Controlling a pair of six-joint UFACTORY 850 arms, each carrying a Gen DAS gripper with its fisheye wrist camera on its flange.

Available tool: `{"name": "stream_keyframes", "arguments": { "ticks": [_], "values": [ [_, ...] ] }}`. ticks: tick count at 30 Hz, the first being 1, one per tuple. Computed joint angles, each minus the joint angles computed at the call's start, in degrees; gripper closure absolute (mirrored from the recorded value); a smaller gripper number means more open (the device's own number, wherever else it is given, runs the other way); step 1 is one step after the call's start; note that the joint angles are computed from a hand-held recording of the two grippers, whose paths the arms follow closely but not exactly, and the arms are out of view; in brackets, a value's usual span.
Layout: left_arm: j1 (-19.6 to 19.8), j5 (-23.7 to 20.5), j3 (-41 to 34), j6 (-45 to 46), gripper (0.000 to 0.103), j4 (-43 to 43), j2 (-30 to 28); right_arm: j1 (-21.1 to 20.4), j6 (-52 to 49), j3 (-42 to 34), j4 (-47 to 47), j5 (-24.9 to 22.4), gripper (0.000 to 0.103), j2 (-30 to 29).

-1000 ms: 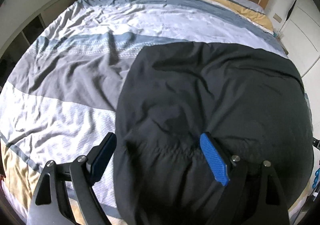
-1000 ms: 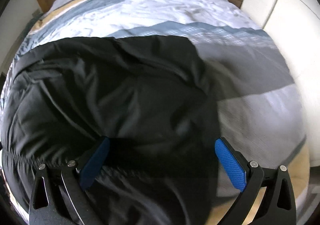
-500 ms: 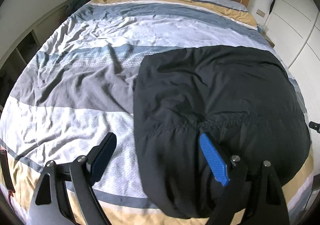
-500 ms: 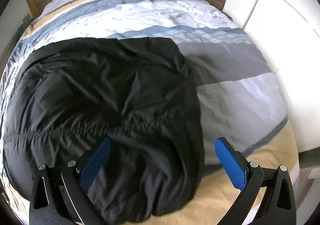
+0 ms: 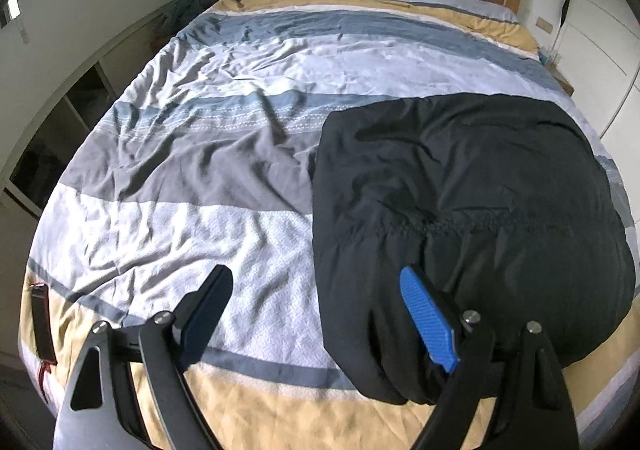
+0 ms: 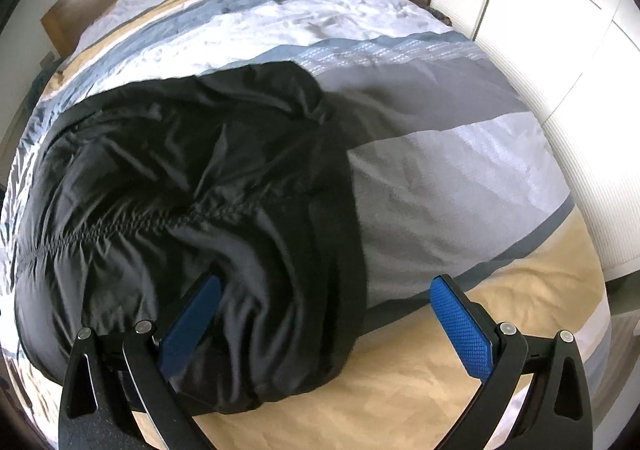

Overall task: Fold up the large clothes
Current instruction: 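Open both grippers and withdraw them from the folded coat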

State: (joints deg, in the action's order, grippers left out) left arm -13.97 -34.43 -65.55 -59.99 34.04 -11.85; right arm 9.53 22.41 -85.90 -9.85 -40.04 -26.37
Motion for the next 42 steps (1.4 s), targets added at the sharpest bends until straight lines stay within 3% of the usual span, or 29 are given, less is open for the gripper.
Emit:
{"name": "stream_keyframes", "arguments": {
  "ticks": [9, 15, 30, 34, 37, 42],
  "values": [
    [-1.7, -5.2, -1.7, -1.0, 0.017, 1.3, -1.3, -4.9, -5.9, -0.6, 6.5, 1.1, 0.001, 0.2],
    [-1.3, -2.1, -0.9, -5.5, 0.017, 3.9, -1.4, -7.0, -12.3, -1.7, 13.0, 0.0, 0.001, -1.8],
    [1.2, -0.5, -3.9, -0.7, 0.017, -2.1, -7.3, -7.4, -20.7, -5.6, 20.9, -3.0, 0.001, -7.9],
    [2.5, 1.7, -3.9, 1.7, 0.017, -5.7, -8.3, -7.6, -22.7, -7.0, 24.0, -3.7, 0.001, -9.8],
    [4.4, 5.9, -3.1, 4.6, 0.017, -10.9, -8.5, -7.7, -23.9, -7.9, 25.4, -4.1, 0.001, -10.9],
    [7.9, 13.9, -0.6, 18.3, 0.017, -28.9, -8.3, -8.5, -26.9, -8.9, 29.9, -4.4, 0.001, -12.3]
  ]
}}
